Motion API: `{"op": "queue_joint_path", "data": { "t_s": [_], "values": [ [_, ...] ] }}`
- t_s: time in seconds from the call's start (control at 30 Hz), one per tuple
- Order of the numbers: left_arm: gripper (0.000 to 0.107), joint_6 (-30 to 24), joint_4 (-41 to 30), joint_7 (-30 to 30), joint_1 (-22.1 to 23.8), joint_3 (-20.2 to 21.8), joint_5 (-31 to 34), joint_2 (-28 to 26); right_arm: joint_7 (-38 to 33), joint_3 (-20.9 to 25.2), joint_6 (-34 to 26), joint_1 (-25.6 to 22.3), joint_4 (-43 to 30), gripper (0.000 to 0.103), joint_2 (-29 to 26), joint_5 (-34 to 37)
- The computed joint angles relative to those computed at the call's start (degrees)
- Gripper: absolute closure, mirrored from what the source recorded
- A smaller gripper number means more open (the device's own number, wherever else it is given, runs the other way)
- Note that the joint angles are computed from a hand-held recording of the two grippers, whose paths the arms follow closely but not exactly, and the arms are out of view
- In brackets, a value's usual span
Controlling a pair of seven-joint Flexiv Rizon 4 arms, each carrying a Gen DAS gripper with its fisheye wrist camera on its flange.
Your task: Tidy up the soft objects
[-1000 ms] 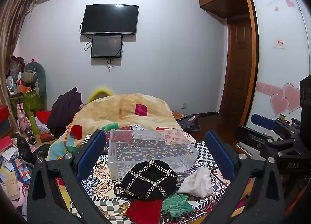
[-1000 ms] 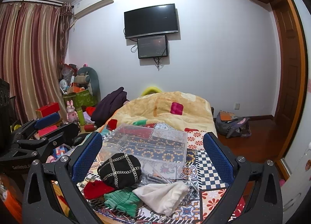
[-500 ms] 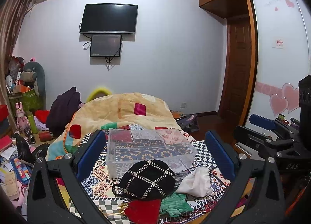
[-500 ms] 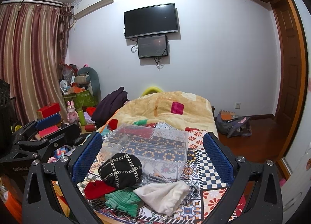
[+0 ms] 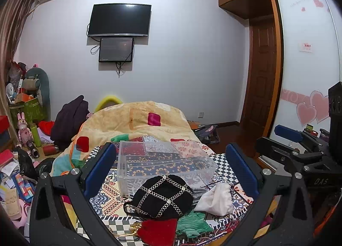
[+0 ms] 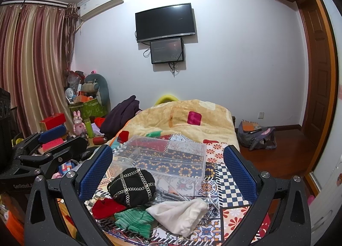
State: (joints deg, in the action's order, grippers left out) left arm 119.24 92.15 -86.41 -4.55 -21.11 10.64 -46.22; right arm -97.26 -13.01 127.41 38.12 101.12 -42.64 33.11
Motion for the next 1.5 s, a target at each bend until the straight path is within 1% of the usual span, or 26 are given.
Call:
{"op": "queue_joint_path", "data": {
  "t_s": [0.67,0.77,0.83,0.93,0.97,1.07,1.13,1.17,1.2,1.27,1.43,1.5],
  "values": [
    [0.004,-0.1,0.0,0.1,0.2,0.1,0.1,0.1,0.1,0.8,0.2,-0.6,0.1,0.000,0.1,-0.7],
    [0.004,-0.7,-0.1,0.2,0.5,-0.3,0.5,0.0,0.4,1.4,-0.1,-1.1,0.5,0.000,0.5,-1.7],
    [0.004,-1.7,-0.2,0.5,1.0,-0.9,0.7,-0.1,0.4,0.9,-0.9,-0.7,0.5,0.000,0.5,-1.8],
    [0.004,-4.1,-0.4,0.9,3.1,-3.7,1.9,-0.6,1.1,0.7,-2.0,-0.9,0.8,0.000,0.6,-2.4],
    [0.004,-5.5,-0.5,1.2,4.4,-5.2,2.5,-1.0,1.4,0.5,-2.3,-0.9,1.0,0.000,0.6,-2.6],
    [0.004,-8.1,-0.8,2.9,5.6,-7.1,1.9,-2.0,2.5,0.1,-3.6,-1.2,1.7,0.000,0.4,-3.6],
    [0.004,-10.6,-0.9,4.5,7.1,-9.2,1.4,-3.2,3.7,0.0,-4.6,-1.6,2.2,0.001,0.1,-4.6],
    [0.006,-11.9,-0.9,5.4,7.6,-10.1,0.8,-3.8,4.5,0.2,-4.9,-2.0,2.6,0.003,0.0,-5.4],
    [0.012,-13.6,-1.1,6.4,7.8,-10.7,-0.1,-4.4,5.2,0.4,-5.7,-2.5,2.8,0.006,-0.1,-6.3],
    [0.020,-17.4,-2.2,8.3,7.1,-10.3,-2.4,-5.3,6.9,0.4,-7.0,-3.0,3.3,0.011,-0.5,-8.1],
    [0.021,-21.4,-5.0,11.3,3.0,-6.3,-8.1,-7.0,11.8,2.4,-10.8,-6.3,3.6,0.017,-1.8,-14.2],
    [0.022,-22.4,-6.1,12.5,1.2,-4.6,-10.0,-7.6,13.9,3.9,-12.6,-8.4,3.6,0.023,-2.2,-17.1]
  ]
}}
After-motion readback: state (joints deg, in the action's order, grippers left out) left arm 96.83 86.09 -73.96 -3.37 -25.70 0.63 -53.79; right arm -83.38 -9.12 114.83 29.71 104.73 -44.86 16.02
